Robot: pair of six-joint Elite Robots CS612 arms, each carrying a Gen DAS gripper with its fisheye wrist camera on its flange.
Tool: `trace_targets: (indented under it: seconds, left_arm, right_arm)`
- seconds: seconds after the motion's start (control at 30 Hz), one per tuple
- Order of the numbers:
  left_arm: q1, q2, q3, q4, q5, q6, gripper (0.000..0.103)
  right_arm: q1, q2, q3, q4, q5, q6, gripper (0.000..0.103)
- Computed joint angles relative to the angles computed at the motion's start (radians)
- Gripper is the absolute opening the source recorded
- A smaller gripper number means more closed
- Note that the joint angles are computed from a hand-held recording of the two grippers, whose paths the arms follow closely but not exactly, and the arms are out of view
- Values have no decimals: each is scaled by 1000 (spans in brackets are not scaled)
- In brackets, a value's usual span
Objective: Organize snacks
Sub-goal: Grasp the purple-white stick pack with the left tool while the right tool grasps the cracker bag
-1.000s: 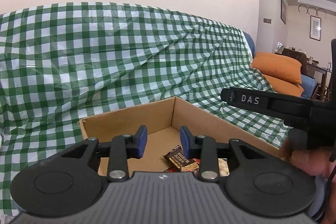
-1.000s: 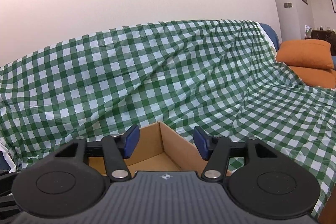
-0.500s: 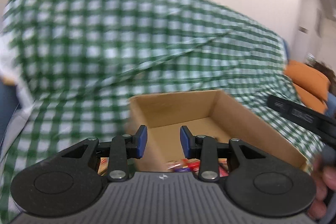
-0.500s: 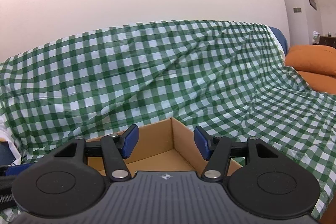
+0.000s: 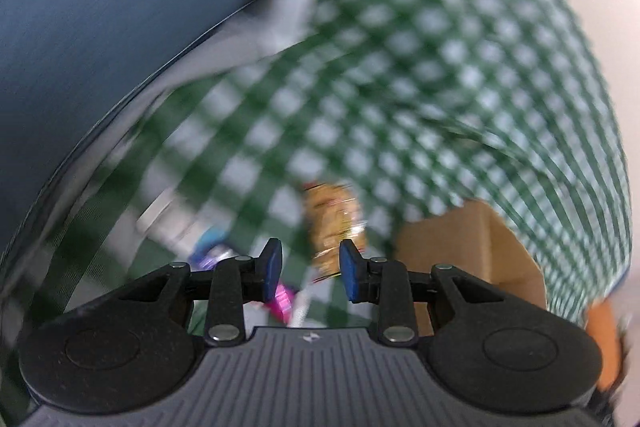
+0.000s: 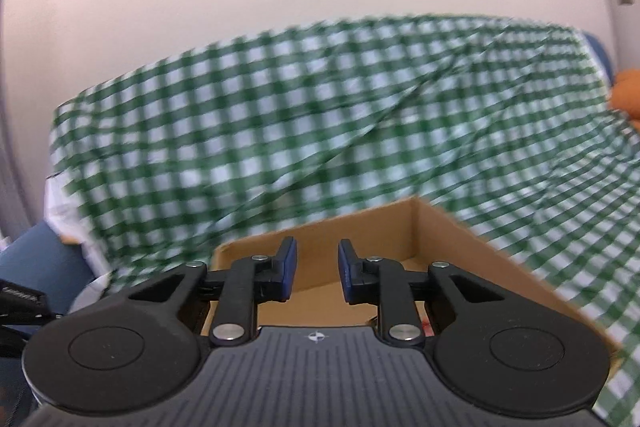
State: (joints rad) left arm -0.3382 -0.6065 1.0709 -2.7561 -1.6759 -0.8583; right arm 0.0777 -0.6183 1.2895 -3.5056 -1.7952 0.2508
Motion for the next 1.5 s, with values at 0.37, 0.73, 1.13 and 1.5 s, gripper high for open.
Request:
trace_targets:
  seconds: [0.37,0.73,1.13,1.5]
  left_arm:
    - [19,49,-38,138,-25,-191,46]
    - [-45,78,-129,273,191,110,63]
    - [-36,57,-95,201,255,168,8]
    - [-57,95,-167,315,277,244,33]
  right_arm:
    - [5,-1,-9,50,179,-55,29]
    - [4,2,-19,88,230,-73,35]
    - [17,13,-35,110,245,-104,38]
    - [22,17,-44,123,257,-116,46]
